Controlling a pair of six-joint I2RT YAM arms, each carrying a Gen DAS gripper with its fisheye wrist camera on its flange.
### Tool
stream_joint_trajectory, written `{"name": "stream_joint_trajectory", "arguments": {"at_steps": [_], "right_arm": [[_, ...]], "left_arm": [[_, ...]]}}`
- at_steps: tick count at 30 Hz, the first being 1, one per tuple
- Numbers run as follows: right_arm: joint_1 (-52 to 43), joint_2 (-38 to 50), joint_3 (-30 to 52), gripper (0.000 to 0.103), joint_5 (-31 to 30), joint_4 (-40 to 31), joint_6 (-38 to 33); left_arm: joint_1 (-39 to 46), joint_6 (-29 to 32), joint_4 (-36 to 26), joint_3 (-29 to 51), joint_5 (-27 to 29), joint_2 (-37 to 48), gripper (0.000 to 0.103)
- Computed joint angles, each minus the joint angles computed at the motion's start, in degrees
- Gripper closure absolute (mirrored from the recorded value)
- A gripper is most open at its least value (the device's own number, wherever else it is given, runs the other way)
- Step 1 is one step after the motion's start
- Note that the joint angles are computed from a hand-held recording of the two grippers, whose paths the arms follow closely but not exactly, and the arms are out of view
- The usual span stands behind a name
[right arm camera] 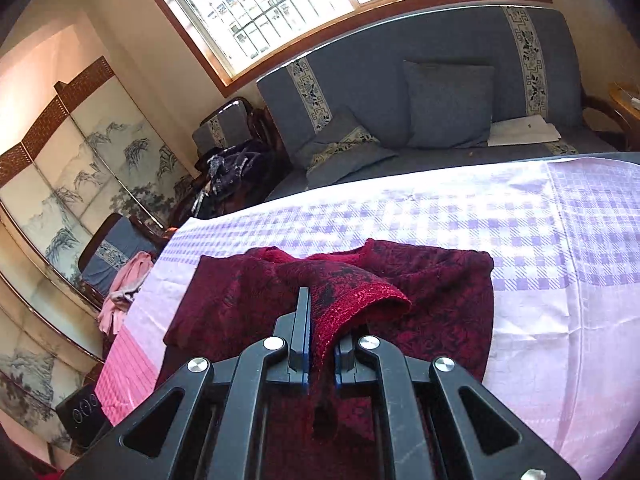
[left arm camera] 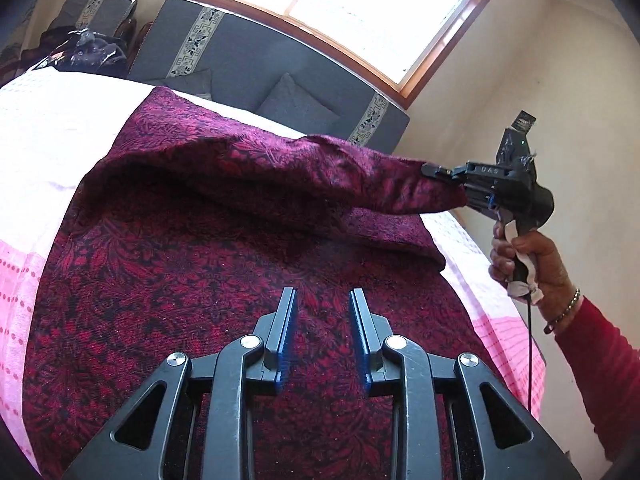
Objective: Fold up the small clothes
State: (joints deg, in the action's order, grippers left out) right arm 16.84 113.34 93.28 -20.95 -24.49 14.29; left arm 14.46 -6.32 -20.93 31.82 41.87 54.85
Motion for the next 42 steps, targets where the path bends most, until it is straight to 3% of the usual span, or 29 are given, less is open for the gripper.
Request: {"name": "stream_joint_trajectory", "arguments": {"at_steps": [8,10,15,17,19,23,27,30,32,35,38,40,42], "right_arm": [[-1.8,5.0,-5.1,0.094,0.4,5.4,0.0],[-1.7,5.5,-6.1,0.093,1.3,5.6,0.0],[-2.1,5.3,-7.1,0.093,0.9,7.0,1.2],[-2.7,5.0,-7.5,0.091,-0.4,7.1,2.3],[-3.5,2.8,-10.3,0.078,-1.3,9.0,4.7],[-4.0,-7.4,-22.2,0.067,-0.2,15.5,8.9],[-3.6,-23.2,-39.8,0.055,-4.5,22.9,11.8],[-1.7,-37.9,-51.8,0.044,-4.5,22.3,11.5],[1.0,-47.7,-57.1,0.043,-2.0,16.9,9.5],[5.6,-59.7,-61.7,0.043,4.3,4.7,5.4],[8.6,-69.6,-65.8,0.043,7.8,-5.6,4.4],[8.8,-78.0,-68.6,0.043,8.6,-11.2,6.0],[5.0,-85.0,-70.3,0.043,6.0,-16.2,6.4]], "left_arm": [[1.3,-1.0,-0.8,2.2,0.5,3.5,0.07],[0.8,-1.1,-1.4,3.1,-0.4,4.1,0.059],[-0.2,-2.1,-2.2,4.2,-2.3,4.6,0.044],[-0.3,-2.0,-2.4,4.3,-2.7,4.8,0.043],[-0.8,-2.1,-2.5,4.3,-3.7,4.6,0.039],[-2.0,-2.1,-2.8,4.6,-5.8,4.5,0.037],[-2.4,-2.2,-3.1,4.5,-7.0,4.1,0.032],[-1.4,-1.5,-5.2,4.6,-9.2,2.7,0.032],[0.4,-0.3,-7.1,4.7,-9.6,1.5,0.032],[4.4,6.3,-15.8,7.2,-7.0,0.8,0.032],[10.8,17.6,-28.6,9.5,-2.7,-4.2,0.032],[17.2,26.9,-38.0,11.2,-0.1,-8.1,0.032],[27.1,39.8,-49.2,13.4,3.7,-9.3,0.032]]}}
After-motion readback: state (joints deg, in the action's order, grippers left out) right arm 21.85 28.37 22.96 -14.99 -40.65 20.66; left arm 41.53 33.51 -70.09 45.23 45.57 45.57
